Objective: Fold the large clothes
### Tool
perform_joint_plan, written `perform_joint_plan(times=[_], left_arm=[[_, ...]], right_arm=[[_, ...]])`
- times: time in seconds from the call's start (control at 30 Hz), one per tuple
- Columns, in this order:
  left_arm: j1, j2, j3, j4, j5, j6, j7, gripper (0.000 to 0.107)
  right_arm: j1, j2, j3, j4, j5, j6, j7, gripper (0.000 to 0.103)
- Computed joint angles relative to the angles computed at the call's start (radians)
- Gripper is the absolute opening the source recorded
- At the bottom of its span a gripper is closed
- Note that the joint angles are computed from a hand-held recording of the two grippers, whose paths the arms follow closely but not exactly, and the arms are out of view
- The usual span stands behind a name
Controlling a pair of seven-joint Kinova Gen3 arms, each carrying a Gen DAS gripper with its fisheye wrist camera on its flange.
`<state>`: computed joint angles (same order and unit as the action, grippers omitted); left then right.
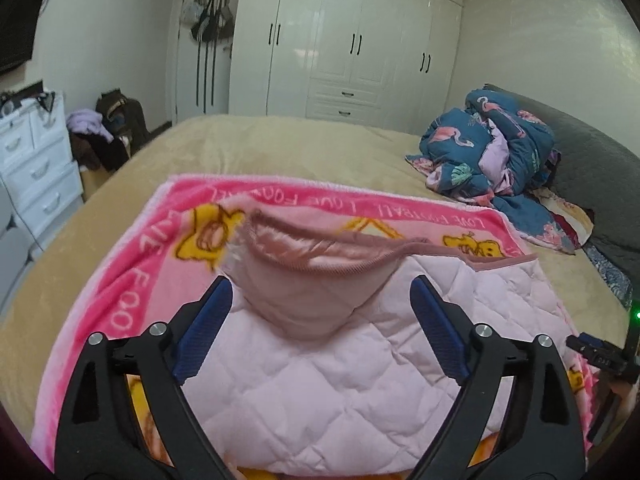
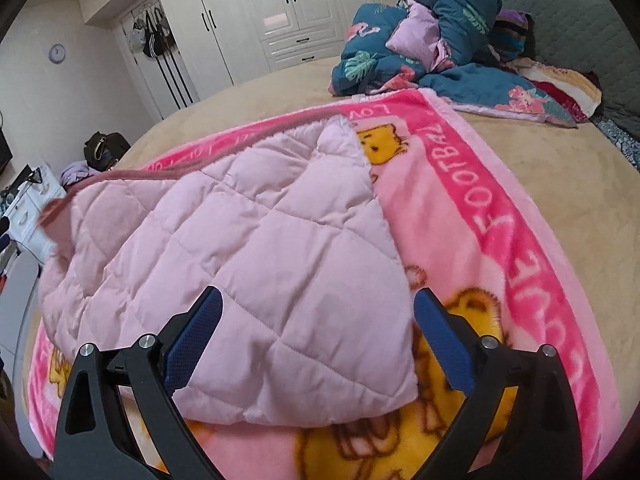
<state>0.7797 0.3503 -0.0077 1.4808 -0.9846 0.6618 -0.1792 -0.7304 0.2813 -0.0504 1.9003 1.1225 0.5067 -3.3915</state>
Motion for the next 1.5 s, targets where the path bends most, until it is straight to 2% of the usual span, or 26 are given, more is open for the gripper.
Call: perform_joint_plan(times=[0.07,0.27,0.47,0.53,0.67,0.87,1.0,1.1,1.13,1.17,1.2,1.27,1.33,1.43,1.5], left_arm=[[0.024,-0.01,-0.011,0.015,-0.035,0.019,0.034,0.091],[0.01,-0.025,0.011,0.078,-0.088,0.076,0.084,0.094],[-0.069,-0.013,0.044,0.127,0.009,0.069,0.012,0.094],[-0.086,-0.014,0.043,0.15,0.032,0.037,-0.006,0.094],[-0.139,0.005,0.051,0.161,0.143,-0.019,-0.117,0.094],[-0.181,0.052,0.029,0.121,0.285,-0.073,-0.251,0.094],[-0.216,0.091,0.041,0.075,0.384,-0.087,-0.369,0.094],[-0.169,0.111,-0.009,0.053,0.396,-0.077,-0.382,0.094],[-0.148,0.12,-0.028,0.041,0.389,-0.062,-0.377,0.088],[-0.126,0.127,-0.047,0.033,0.378,-0.047,-0.367,0.075],[-0.109,0.132,-0.062,0.028,0.368,-0.037,-0.354,0.067],[-0.088,0.132,-0.086,0.036,0.35,-0.036,-0.315,0.039],[-0.081,0.119,-0.098,0.059,0.334,-0.062,-0.282,0.024],[-0.063,0.106,-0.109,0.072,0.294,-0.071,-0.254,0.012],[-0.045,0.102,-0.116,0.069,0.259,-0.066,-0.235,0.01]], right_arm=[[-0.013,-0.013,-0.001,0.01,0.017,0.022,-0.017,0.096],[-0.023,-0.039,-0.038,0.033,0.092,0.102,-0.065,0.097],[0.01,-0.033,-0.068,0.043,0.132,0.105,-0.05,0.097],[0.02,-0.027,-0.07,0.042,0.127,0.097,-0.042,0.097],[0.029,-0.01,-0.063,0.033,0.119,0.08,-0.031,0.097],[0.041,0.029,-0.037,-0.007,0.077,0.052,0.041,0.097],[0.047,0.057,-0.005,-0.027,0.057,0.0,0.066,0.097],[0.044,0.066,0.017,-0.031,0.055,-0.052,0.099,0.096],[0.038,0.068,0.027,-0.03,0.061,-0.067,0.097,0.093],[0.035,0.076,0.031,-0.035,0.055,-0.077,0.11,0.088],[0.036,0.081,0.028,-0.045,0.033,-0.07,0.138,0.084],[0.004,0.096,0.047,-0.061,0.019,-0.032,0.156,0.072],[-0.011,0.1,0.062,-0.06,0.023,-0.027,0.147,0.044],[-0.026,0.092,0.077,-0.043,0.057,-0.038,0.111,0.026],[-0.043,0.087,0.073,-0.045,0.088,-0.014,0.102,0.019]])
